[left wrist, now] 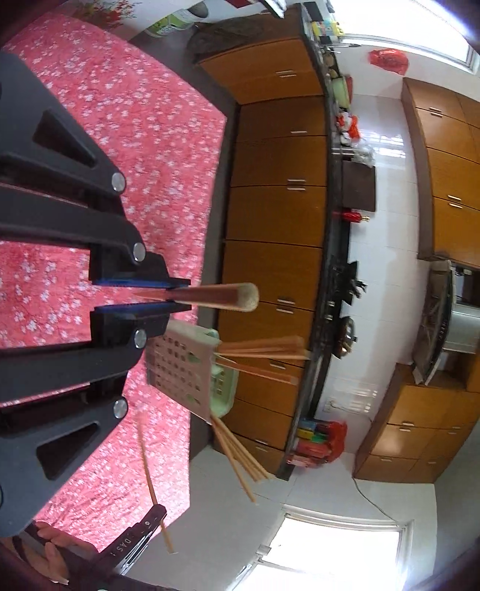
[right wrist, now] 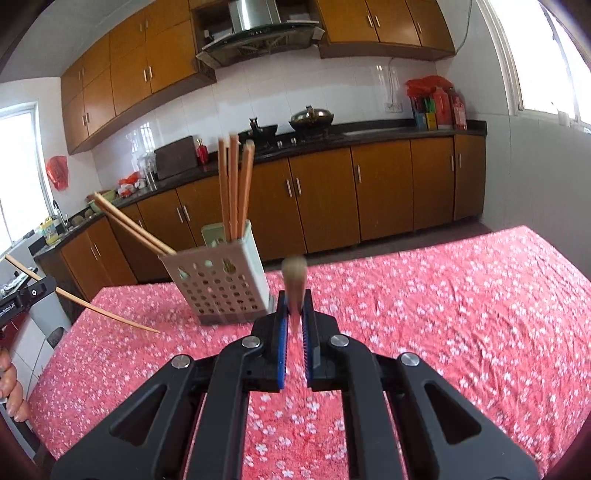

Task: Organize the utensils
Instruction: 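Lower the left tool's chopstick into the holder and open while the right tool does likewise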

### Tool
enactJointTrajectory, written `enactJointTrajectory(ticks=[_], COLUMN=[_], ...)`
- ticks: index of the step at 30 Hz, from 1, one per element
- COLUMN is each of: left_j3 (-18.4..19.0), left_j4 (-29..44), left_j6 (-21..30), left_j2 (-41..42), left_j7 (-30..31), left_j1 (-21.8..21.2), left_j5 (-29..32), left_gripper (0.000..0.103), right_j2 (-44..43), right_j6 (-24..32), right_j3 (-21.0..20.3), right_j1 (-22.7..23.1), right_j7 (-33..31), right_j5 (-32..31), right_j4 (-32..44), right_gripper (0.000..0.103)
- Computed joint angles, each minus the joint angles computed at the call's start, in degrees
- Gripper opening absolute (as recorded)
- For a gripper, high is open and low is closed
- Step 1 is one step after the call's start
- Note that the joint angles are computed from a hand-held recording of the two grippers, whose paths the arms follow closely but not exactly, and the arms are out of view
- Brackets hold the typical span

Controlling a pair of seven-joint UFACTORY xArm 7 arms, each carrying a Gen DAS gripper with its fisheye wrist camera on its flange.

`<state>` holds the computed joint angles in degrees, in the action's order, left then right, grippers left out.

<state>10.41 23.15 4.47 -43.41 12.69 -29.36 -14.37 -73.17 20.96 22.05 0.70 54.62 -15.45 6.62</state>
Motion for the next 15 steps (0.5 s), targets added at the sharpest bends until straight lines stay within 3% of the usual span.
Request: enactJointTrajectory(ticks=[8,15], left_j3=[1.27,0.45], left_j4=[4.40,9.18], left_j6=[1.94,0.96], left_j2=[-1.40,0.27], left_j7=[1.12,2.31], left_j1=[-5.25,-9.45], left_j5=[-1.68,-3.47], left_gripper=[0.008,0.008], right_j2=[3.25,8.20], right_j6=[-5.08,-14.40], right_j3=[-1.47,0.41], right_j1=[-3.24,-9.02], right_j7=[-4.04,-6.14], right_j5=[-0.55,0.67], right_j4=[5.85,12.14], right_gripper=[0.008,0.008])
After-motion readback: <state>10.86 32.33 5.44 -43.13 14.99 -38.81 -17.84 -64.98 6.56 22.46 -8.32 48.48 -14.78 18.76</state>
